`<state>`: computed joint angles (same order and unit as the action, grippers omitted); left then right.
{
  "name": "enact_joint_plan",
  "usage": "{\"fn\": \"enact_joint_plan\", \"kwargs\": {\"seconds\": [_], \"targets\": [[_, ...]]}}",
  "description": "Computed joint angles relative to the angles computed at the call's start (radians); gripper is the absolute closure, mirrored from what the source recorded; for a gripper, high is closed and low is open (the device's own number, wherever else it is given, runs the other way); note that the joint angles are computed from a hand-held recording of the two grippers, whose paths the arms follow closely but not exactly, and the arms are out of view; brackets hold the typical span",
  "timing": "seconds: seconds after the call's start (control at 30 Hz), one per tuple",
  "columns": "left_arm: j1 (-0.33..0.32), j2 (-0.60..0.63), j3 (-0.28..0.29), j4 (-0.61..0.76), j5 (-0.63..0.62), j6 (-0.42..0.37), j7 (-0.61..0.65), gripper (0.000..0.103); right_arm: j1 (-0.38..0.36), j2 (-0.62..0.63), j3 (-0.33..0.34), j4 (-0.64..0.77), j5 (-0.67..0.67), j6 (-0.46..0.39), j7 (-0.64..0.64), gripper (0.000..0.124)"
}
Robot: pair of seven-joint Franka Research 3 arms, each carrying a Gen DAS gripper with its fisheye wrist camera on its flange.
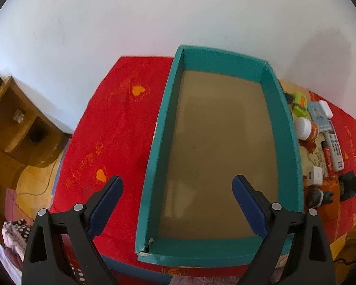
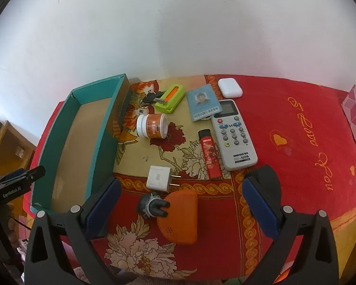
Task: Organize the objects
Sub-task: 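Move the right gripper toward the white-and-orange medicine jar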
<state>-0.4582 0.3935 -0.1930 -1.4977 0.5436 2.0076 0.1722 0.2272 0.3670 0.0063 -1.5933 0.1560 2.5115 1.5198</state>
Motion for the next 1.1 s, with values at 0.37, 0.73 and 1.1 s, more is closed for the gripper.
{"fn": "enact_joint_plan", "kwargs": {"seconds": [0.37, 0.73, 1.1], "targets": [[0.036, -0.018, -0.018, -0.085, -0.081, 0.090, 0.059, 0.011, 0.022, -0.028, -0.011, -0.044, -0.040, 0.016, 0.073, 0.021], [0.057, 0.003, -0.027, -0.107, -0.162, 0.148, 0.148, 0.033, 0.037, -0.061, -0.020, -0.090, -0.111, 0.003, 0.166, 0.021], [0.044, 0.022, -0.013, -0.085, -0.155, 0.103, 0.124, 0.041, 0.016, -0.004, -0.018, -0.008, -0.100, -0.018, 0.130, 0.021]]}}
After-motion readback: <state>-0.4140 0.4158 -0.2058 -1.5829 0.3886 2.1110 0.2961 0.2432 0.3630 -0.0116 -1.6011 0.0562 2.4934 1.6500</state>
